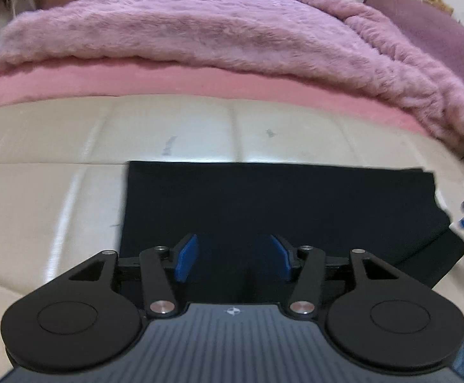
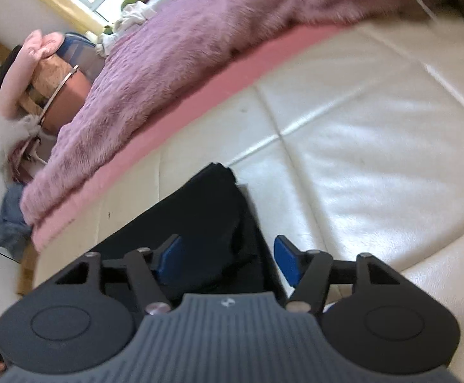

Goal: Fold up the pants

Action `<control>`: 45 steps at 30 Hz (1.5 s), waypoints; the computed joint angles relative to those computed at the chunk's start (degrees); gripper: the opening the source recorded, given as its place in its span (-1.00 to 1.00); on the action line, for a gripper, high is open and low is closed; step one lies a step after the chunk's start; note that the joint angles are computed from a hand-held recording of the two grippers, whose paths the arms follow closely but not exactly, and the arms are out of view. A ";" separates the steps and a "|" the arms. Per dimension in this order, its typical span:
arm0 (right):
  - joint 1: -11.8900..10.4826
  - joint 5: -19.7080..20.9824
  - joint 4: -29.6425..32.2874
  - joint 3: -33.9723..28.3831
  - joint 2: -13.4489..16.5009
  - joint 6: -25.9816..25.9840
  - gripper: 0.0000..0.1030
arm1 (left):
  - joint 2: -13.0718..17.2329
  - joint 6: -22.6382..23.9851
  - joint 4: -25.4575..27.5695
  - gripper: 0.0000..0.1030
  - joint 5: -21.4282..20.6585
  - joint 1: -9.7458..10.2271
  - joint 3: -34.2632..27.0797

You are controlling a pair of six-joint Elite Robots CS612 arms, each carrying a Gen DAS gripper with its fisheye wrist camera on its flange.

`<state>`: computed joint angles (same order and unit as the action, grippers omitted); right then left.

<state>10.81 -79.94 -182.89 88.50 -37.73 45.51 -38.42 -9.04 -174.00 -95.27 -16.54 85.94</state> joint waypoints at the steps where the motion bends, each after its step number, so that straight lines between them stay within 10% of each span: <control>1: -0.53 1.71 0.03 -0.13 0.35 0.15 0.18 | 0.38 -0.88 0.36 0.22 -0.82 -0.05 -0.72; 9: -2.89 12.53 1.09 -3.26 4.05 0.50 0.10 | 2.51 -2.42 2.37 0.30 -2.18 -0.97 -4.54; 15: -4.41 19.84 -2.07 -5.62 7.04 3.66 0.07 | 4.51 -5.76 8.37 -0.23 -6.79 -0.23 -8.18; 19: -5.08 23.03 -3.08 -7.09 8.57 5.30 -0.35 | 5.29 -3.85 9.15 -0.34 -5.82 -0.58 -9.03; 21: -5.18 23.26 -2.25 -7.37 8.91 5.53 -0.72 | 5.48 -2.79 8.91 -0.41 -6.37 -0.69 -9.15; 30: -4.81 22.28 -4.97 -6.78 7.50 6.17 -0.86 | 7.15 3.11 9.70 -0.52 -6.88 -1.51 -12.66; 45: -1.81 15.54 7.48 -9.85 0.74 -2.63 -0.88 | 12.09 12.31 14.27 -0.54 -4.77 -3.54 -21.98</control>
<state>9.00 -64.41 -175.41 78.65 -36.98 42.88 -26.33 3.27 -159.74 -100.04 -20.08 63.96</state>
